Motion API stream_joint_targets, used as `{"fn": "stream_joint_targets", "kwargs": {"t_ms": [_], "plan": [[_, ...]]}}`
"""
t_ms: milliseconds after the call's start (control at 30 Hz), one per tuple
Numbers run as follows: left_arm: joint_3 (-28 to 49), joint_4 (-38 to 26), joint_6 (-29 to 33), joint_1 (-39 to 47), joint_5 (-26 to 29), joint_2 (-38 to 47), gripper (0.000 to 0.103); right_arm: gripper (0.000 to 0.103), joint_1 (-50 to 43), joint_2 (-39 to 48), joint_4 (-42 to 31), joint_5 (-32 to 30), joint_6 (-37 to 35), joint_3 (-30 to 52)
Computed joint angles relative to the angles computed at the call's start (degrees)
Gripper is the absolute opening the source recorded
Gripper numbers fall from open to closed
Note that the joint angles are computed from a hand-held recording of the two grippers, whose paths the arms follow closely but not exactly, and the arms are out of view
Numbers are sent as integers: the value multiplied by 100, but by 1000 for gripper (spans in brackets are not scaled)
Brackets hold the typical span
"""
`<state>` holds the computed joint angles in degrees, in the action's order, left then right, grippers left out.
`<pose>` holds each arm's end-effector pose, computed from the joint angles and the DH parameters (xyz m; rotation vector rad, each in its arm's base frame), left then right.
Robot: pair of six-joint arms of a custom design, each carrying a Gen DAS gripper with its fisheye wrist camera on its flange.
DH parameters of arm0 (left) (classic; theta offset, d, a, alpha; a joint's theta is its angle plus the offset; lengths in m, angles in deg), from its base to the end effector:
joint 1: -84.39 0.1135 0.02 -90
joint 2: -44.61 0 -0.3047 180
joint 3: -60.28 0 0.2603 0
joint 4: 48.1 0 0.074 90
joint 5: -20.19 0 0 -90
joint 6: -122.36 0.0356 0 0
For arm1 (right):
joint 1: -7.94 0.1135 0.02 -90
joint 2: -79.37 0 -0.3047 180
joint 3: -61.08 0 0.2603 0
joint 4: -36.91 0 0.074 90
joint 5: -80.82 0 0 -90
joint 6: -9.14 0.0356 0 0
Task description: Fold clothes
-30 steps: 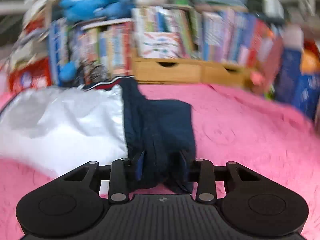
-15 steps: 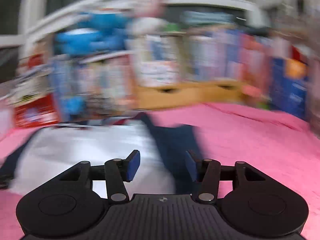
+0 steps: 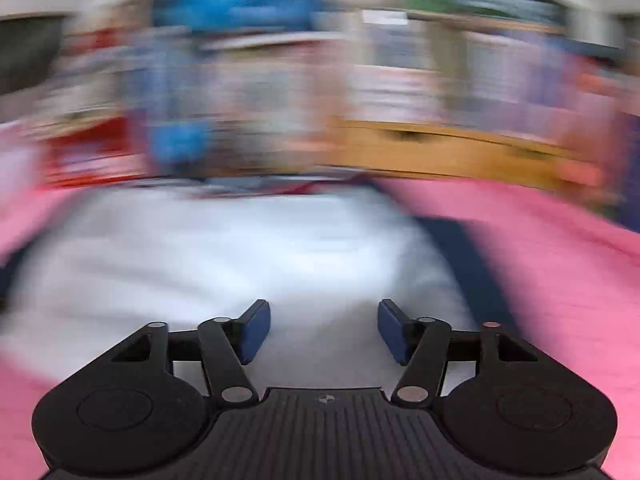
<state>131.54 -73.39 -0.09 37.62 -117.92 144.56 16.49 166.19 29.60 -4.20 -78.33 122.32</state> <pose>0.2648 -0.2430 0.2096 -0.0413 2.1551 0.2914 0.3266 0.0460 0.2459 -0.0619 2.1416 0.0198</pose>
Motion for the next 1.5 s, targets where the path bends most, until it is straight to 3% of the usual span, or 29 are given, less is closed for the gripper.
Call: {"fn": "stream_joint_targets", "kwargs": {"t_ms": [33,67,133,233,367,500,667,767,800,900,967,1033,1067,1133,1333,1500], "plan": [[-9,11,-10,6,21,-10,90,55,-324,73,-230,341,87,153],[-19,23,-15,14,40,-20,90,62,-608,122,-406,565,168,286],[-26,35,-10,27,59,-26,90,59,-926,-144,-451,315,214,247],[-7,13,-5,15,26,-13,90,60,-584,-550,-190,272,-50,84],[11,-17,-13,10,1,-1,91,65,168,-305,-289,-965,112,557],[-24,13,-44,50,73,-38,92,70,1152,767,-447,-1325,248,1667],[-51,32,-98,71,131,-65,92,70,1318,1904,-1202,-646,25,2914],[-105,116,-62,97,221,-105,93,61,751,2113,-1091,-414,131,2909],[-136,166,-37,112,270,-128,93,65,568,2158,-1040,-133,72,2883],[-179,227,-24,138,356,-163,93,63,124,2105,-1020,98,-50,2776],[-188,237,-30,148,378,-170,93,64,124,1867,-831,506,-383,2482],[-186,233,-37,154,387,-171,93,74,79,1398,-463,554,-801,1929],[-179,224,-42,154,388,-170,93,85,42,1099,-228,662,-929,1603],[-167,208,-51,152,385,-164,94,88,-168,483,148,652,-1095,996],[-185,221,-23,167,394,-179,94,96,-2185,-1636,-47,-419,-1110,-186],[-144,167,-25,155,336,-150,95,103,-4485,-3360,-961,-2151,-1698,-698]]}}
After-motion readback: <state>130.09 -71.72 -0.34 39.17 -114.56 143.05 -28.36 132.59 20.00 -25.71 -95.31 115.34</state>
